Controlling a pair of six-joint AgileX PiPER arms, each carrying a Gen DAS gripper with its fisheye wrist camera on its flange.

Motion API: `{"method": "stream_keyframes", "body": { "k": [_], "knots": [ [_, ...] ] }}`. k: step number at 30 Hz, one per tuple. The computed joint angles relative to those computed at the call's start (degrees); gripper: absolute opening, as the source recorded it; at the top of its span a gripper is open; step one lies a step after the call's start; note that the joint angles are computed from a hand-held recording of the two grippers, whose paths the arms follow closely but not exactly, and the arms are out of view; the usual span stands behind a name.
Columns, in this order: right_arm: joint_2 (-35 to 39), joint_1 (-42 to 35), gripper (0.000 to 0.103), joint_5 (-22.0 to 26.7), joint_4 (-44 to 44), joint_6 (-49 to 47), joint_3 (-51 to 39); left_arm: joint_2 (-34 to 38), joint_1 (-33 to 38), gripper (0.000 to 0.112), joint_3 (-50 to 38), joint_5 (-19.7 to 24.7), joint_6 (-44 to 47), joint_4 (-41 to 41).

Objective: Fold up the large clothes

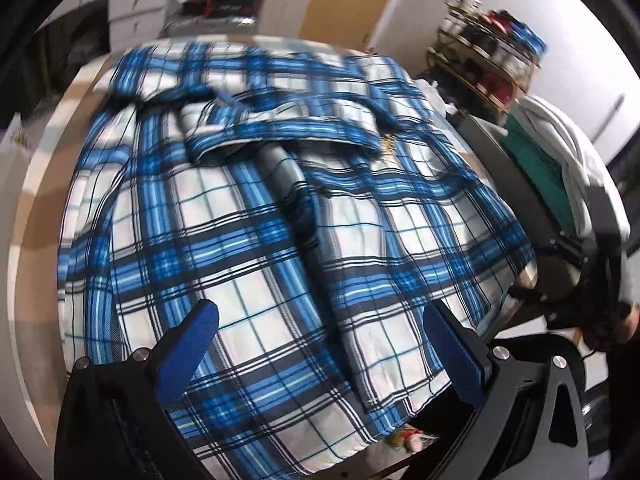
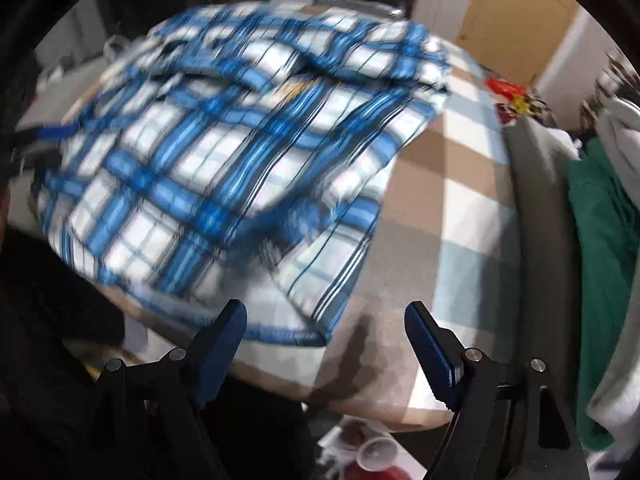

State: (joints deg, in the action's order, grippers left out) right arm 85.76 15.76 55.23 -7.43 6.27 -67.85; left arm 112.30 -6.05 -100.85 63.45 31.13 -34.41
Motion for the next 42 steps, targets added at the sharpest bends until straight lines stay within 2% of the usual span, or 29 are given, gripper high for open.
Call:
{"method": "stream_keyframes", "body": {
  "k": [1, 3, 5, 8, 9, 10, 11, 12, 15, 18, 21, 22, 24, 29, 31, 32, 33, 34, 37, 42],
  "knots": [
    [0.4, 1.1, 0.079, -0.9, -1.9, 0.9, 0.2, 0.7, 0.6, 0.1, -1.2, 1.3, -0.5, -0.6],
    [2.5, 2.6, 0.079, -1.7, -5.7, 3.1, -0.1, -0.3, 0.7, 0.1, -0.1, 0.7, -1.6, -0.6],
    [3.9, 1.2, 0.078, -3.4, -4.2, 2.7, -1.0, -0.8, 1.4, 0.1, 0.4, 1.0, -1.6, -0.9],
    [5.2, -1.3, 0.049, -4.8, -0.8, 2.6, -2.2, -0.6, 2.2, 0.1, 0.2, 1.9, -1.3, -2.5],
    [5.2, -2.1, 0.032, -5.1, 1.1, 2.0, -2.2, -0.4, 2.1, 0.1, 0.2, 1.6, -1.4, -2.5],
    [5.1, -2.9, 0.023, -6.0, 2.1, 1.9, -2.0, -0.3, 1.9, 0.1, 0.2, 1.2, -1.8, -2.3],
    [5.0, -2.6, 0.009, -6.1, 0.9, 3.5, -1.7, -0.2, 2.0, 0.1, 0.0, 1.4, -2.3, -2.0],
    [4.2, -3.0, 0.005, -6.6, -0.1, 5.5, -1.1, 0.3, 1.8, 0.1, -0.5, 1.4, -2.6, -2.0],
    [-1.4, -5.5, 0.003, -10.2, -0.8, 8.9, 2.8, 0.7, 1.8, 0.1, -0.8, 1.8, -3.7, -1.6],
    [-6.6, -9.1, 0.002, -12.1, 2.4, 9.5, 5.9, 1.5, 1.9, 0.1, -1.6, 2.5, -4.5, -0.9],
    [-8.7, -16.3, 0.002, -10.8, 14.1, 4.0, 8.2, 1.9, 2.0, 0.1, -1.8, 2.6, -5.7, 0.0],
    [-8.3, -18.0, 0.002, -10.1, 15.6, 3.8, 8.7, 2.2, 2.1, 0.1, -2.0, 2.8, -5.9, 0.1],
    [-8.1, -19.1, 0.002, -9.3, 13.4, 6.5, 10.2, 2.5, 2.2, 0.1, -2.2, 3.2, -6.3, 0.3],
    [-9.5, -21.4, 0.006, -8.4, 15.5, 5.1, 10.1, 2.8, 2.5, 0.1, -2.5, 3.4, -7.1, 1.1],
    [-9.9, -20.0, 0.017, -8.3, 19.1, 0.6, 8.1, 2.9, 2.7, 0.1, -2.8, 3.8, -7.3, 0.8],
    [-9.5, -18.9, 0.041, -8.4, 20.2, -0.9, 7.0, 2.9, 2.8, 0.1, -2.8, 3.9, -7.4, 0.7],
    [-9.1, -17.3, 0.065, -8.6, 19.0, -0.2, 6.3, 2.8, 3.0, 0.1, -2.8, 4.1, -7.2, 0.6],
    [-7.9, -14.6, 0.068, -7.9, 15.6, 0.9, 4.6, 2.8, 3.1, 0.1, -2.7, 4.2, -7.0, 0.4],
    [-4.1, -7.0, 0.065, -3.6, 3.0, 6.1, 1.7, 2.5, 3.4, 0.1, -2.5, 4.4, -6.2, 0.6],
    [-5.8, -1.3, 0.066, -3.3, -4.8, 7.8, 4.7, 2.8, 3.8, 0.1, -3.0, 5.1, -5.9, 0.2]
  ]
}}
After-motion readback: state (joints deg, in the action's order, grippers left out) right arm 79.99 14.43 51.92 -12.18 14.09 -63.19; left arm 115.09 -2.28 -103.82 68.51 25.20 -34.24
